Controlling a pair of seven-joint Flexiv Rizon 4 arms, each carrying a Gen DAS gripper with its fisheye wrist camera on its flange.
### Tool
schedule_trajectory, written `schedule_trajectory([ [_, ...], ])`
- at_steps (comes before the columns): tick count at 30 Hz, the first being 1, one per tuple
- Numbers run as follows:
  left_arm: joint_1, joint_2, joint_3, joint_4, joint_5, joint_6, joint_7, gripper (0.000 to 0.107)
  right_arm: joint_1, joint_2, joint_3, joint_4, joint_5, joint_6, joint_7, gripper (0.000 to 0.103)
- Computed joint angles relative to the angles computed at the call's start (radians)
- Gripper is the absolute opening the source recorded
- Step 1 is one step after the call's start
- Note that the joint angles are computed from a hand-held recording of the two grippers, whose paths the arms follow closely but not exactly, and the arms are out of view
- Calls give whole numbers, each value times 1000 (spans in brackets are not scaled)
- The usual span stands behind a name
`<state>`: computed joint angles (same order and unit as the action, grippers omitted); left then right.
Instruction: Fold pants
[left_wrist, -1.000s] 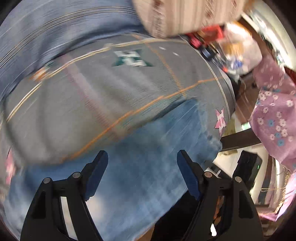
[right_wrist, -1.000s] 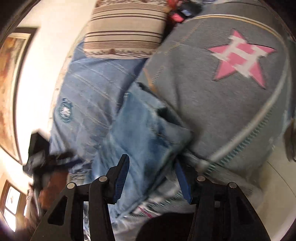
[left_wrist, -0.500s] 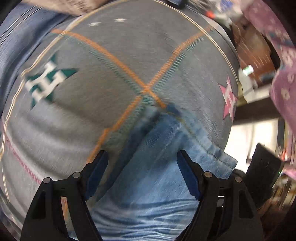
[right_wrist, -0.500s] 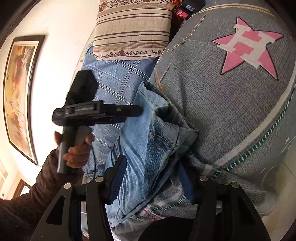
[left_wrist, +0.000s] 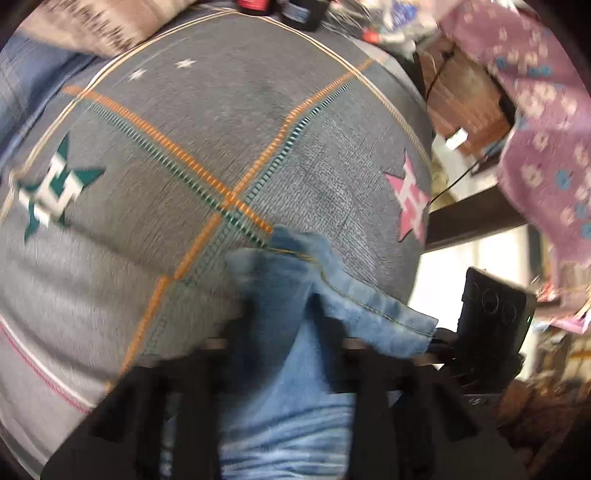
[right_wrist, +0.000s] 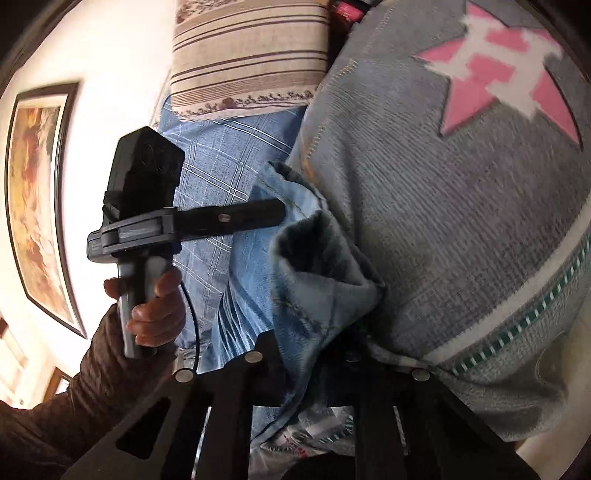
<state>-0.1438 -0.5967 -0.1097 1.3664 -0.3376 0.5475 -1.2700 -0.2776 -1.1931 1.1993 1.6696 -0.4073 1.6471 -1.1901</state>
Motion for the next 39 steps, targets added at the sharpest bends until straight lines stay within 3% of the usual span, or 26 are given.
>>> schedule_trajectory([
  [7,49,235,-13,286,-174,182,75,10,76,205,-144,61,-79,105,11,10],
  [12,59,403,31,491,-277,280,105,15,101,282,-145,83,-190,73,-9,10],
  [16,63,525,90,675,-323,342,92,18,167,306,-118,56,-227,-58,-98,10],
  [19,75,577,131,788,-312,363,13,22,240,316,-121,26,-233,-182,-156,17],
  [21,92,594,155,855,-300,370,-58,22,303,304,-127,-16,-227,-293,-185,31],
  [24,114,609,176,943,-345,386,-109,22,397,289,-157,-88,-213,-467,-224,43],
  [27,98,652,176,1041,-589,439,-17,22,467,320,-221,-112,-204,-553,-224,46],
  [30,62,702,171,1098,-784,502,68,28,441,378,-221,-66,-171,-499,-259,52],
  [33,18,729,151,1105,-915,543,154,49,342,455,-179,44,-94,-368,-281,71],
  [34,4,726,139,1096,-930,564,166,57,310,456,-157,53,-54,-341,-282,75],
  [36,-4,694,126,1063,-895,585,161,65,249,443,-115,53,43,-328,-251,80],
  [39,-4,652,125,1034,-841,563,129,66,148,300,44,-18,220,-439,-234,80],
])
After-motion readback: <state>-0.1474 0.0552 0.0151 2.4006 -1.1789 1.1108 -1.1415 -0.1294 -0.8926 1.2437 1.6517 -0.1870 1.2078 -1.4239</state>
